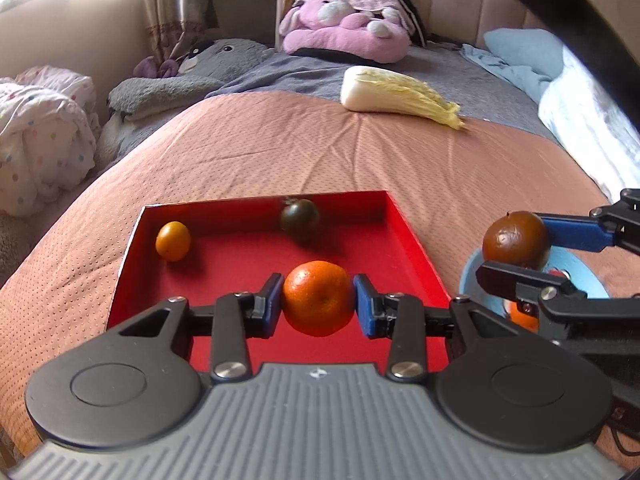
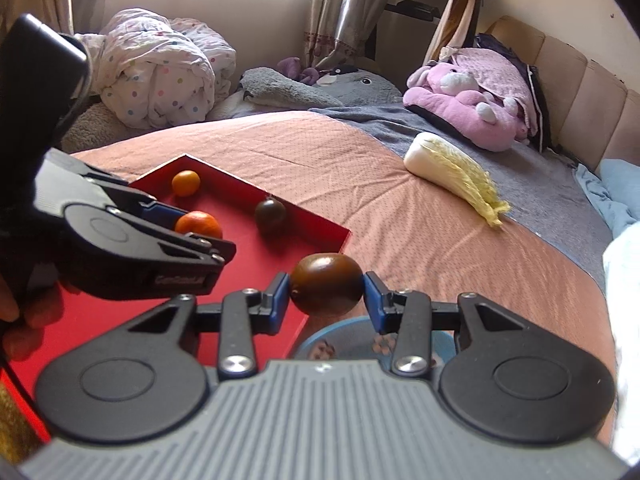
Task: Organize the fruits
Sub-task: 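Close left tool on the tangerine while right tool grasps the dark tomato, then carry the tangerine and dark tomato in both tools over the blue plate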
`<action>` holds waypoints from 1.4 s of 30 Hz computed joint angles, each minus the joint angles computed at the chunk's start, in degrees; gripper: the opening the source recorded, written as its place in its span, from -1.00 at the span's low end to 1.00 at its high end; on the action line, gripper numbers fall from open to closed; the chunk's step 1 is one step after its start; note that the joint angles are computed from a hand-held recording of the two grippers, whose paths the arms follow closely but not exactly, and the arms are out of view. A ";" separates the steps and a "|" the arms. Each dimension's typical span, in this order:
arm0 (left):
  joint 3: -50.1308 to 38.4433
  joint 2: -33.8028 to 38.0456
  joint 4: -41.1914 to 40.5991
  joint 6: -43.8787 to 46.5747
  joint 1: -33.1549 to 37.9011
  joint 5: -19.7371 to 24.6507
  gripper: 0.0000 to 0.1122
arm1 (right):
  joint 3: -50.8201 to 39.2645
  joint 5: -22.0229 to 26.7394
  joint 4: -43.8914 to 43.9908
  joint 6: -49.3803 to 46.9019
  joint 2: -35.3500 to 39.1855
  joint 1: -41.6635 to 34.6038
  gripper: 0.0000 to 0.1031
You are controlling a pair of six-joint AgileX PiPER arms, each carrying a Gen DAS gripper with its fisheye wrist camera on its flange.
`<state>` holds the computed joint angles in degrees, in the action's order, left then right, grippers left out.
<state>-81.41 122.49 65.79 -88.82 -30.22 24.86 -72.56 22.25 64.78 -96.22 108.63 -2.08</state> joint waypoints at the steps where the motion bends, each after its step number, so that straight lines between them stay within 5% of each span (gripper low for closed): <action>1: 0.11 -0.23 0.01 0.16 -0.43 0.20 -0.22 | 0.78 0.21 0.71 -0.94 -0.60 -0.59 -0.16; 10: 1.30 -2.27 2.34 -4.28 -4.93 2.34 -0.22 | 5.04 2.50 2.49 -5.19 -4.31 -6.30 -0.16; 28: -5.69 2.11 -2.73 0.97 -9.24 2.35 -0.22 | 9.51 5.92 6.03 -11.55 -4.15 -17.66 -0.16; 42: -16.21 10.73 -14.90 19.00 -9.83 -1.43 -0.22 | 5.79 3.91 11.54 -14.16 3.23 -19.74 -0.16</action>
<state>-97.62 133.22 50.89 -69.81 -40.05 23.44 -66.77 26.16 76.32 -110.38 111.86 -21.83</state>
